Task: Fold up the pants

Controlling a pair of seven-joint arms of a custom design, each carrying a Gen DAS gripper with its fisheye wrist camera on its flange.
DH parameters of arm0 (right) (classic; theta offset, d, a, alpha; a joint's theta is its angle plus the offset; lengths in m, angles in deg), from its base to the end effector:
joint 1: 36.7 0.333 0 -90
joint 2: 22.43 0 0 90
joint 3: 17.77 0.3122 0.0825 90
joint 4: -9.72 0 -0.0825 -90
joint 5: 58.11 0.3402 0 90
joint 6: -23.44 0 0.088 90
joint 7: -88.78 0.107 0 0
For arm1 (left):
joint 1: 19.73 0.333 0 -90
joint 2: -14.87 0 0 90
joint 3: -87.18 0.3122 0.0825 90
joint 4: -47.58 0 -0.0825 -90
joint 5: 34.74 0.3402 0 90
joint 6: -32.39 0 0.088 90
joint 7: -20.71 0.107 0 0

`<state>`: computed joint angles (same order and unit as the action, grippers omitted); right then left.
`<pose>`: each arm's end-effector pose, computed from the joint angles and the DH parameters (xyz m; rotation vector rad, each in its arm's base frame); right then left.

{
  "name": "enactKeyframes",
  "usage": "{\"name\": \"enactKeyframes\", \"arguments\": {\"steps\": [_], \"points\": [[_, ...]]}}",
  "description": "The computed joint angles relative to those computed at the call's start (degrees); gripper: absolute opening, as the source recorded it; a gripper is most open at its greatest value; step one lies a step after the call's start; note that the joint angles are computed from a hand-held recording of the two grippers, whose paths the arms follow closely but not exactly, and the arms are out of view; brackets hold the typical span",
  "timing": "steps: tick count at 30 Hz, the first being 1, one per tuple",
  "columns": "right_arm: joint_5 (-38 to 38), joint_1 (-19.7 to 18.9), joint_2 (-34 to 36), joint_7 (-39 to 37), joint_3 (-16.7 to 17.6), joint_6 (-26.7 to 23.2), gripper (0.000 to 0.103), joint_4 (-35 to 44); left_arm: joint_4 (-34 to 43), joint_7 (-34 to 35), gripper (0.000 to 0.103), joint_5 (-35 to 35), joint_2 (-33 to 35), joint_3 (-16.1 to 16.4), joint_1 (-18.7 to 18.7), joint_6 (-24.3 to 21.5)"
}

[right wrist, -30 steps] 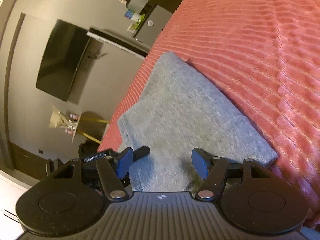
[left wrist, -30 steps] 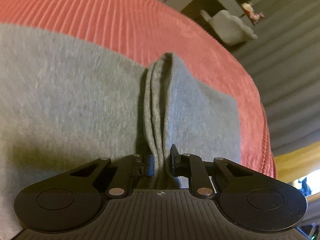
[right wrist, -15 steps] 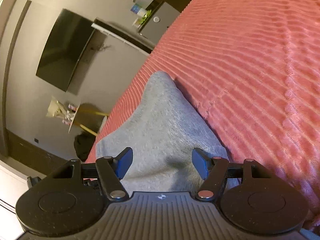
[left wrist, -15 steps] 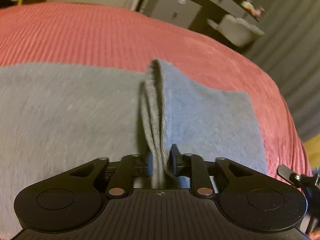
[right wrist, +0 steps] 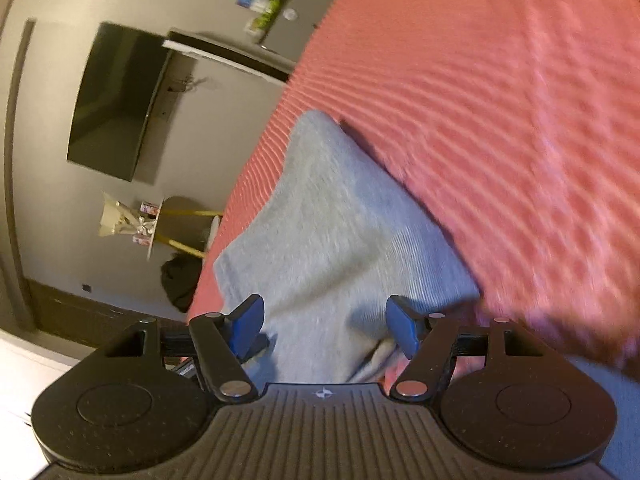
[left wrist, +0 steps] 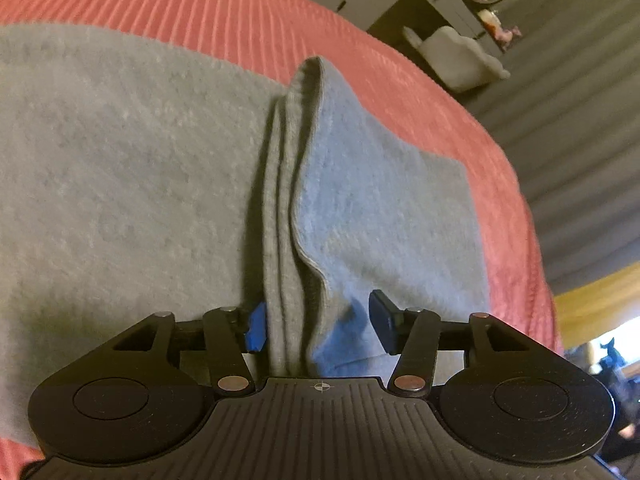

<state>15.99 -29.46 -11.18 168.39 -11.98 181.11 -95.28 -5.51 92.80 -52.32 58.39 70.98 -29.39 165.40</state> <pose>0.6011 0.0943 0.4979 -0.9146 1.8894 0.2676 0.7120 -0.2469 0.5250 2.0884 -1.8173 1.1362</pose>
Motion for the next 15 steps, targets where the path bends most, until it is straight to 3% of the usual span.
{"name": "enactKeyframes", "arguments": {"steps": [2,5,8,10,12,13,15], "points": [[-2.34,-0.19,0.30,3.19,-0.45,-2.46,0.069,0.33,3.32,-0.97,0.027,-1.96,2.13,-1.37,0.55,-2.56],[-10.17,0.51,1.24,9.53,-0.94,-4.38,0.073,1.90,7.69,-3.05,0.021,-0.62,4.29,-0.37,-1.10,-4.41],[-17.99,1.03,3.23,14.78,-1.02,-5.53,0.076,4.34,6.22,-4.03,0.018,-1.76,3.68,-0.90,-0.90,-1.71],[-19.91,1.03,4.38,16.82,-0.56,-3.26,0.075,4.88,4.97,-4.70,0.017,-0.93,2.69,-0.14,-1.14,-0.98],[-20.06,1.41,4.02,17.90,0.01,3.32,0.051,2.90,1.80,-4.28,0.016,0.62,0.57,0.77,-1.35,0.47],[-21.96,2.02,3.52,19.99,-0.30,6.21,0.022,1.52,-0.33,-3.48,0.016,0.42,-0.57,0.47,-0.85,1.66],[-33.12,4.41,2.60,30.12,-3.59,6.64,0.017,-0.23,-3.92,-2.66,0.016,-0.08,-2.50,0.21,-0.10,3.62]]}}
